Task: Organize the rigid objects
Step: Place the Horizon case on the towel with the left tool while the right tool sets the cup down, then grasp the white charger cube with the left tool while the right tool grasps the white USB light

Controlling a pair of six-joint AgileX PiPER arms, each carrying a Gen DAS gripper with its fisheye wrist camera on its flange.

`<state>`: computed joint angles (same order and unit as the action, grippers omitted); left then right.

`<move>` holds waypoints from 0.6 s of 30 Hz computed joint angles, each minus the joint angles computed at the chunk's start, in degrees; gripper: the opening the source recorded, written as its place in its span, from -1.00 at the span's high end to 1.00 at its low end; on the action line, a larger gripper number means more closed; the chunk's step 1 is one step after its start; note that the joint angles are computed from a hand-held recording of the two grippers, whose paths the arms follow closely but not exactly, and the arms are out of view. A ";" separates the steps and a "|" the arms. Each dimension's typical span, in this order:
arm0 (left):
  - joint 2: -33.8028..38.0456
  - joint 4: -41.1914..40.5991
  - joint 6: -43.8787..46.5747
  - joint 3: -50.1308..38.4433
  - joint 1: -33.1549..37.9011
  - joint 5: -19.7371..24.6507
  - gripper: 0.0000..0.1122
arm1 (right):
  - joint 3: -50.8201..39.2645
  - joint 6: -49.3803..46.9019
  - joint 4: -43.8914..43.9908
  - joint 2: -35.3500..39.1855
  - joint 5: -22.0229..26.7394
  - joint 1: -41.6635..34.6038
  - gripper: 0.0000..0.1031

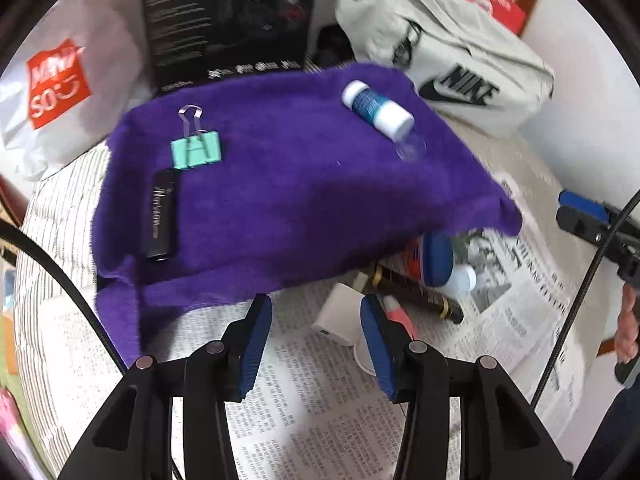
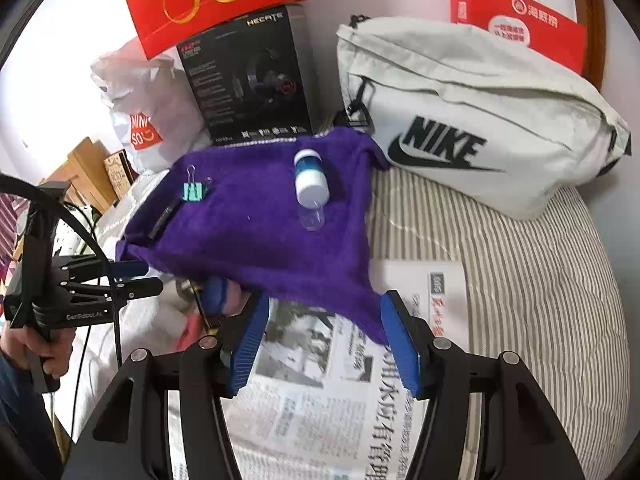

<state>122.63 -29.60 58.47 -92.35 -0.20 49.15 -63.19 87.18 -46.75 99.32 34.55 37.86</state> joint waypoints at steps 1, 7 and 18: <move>-0.49 0.67 0.57 0.81 -0.50 -0.75 0.22 | 0.60 0.58 -0.16 -0.19 -0.32 -0.15 -0.13; -0.44 6.19 -0.06 1.43 -3.45 -2.39 0.22 | 2.33 1.79 -0.39 -0.78 -2.62 -1.28 -0.13; 1.16 6.79 3.15 1.17 -4.60 -4.33 0.47 | 2.11 -1.42 2.62 0.90 -4.70 -2.30 -0.13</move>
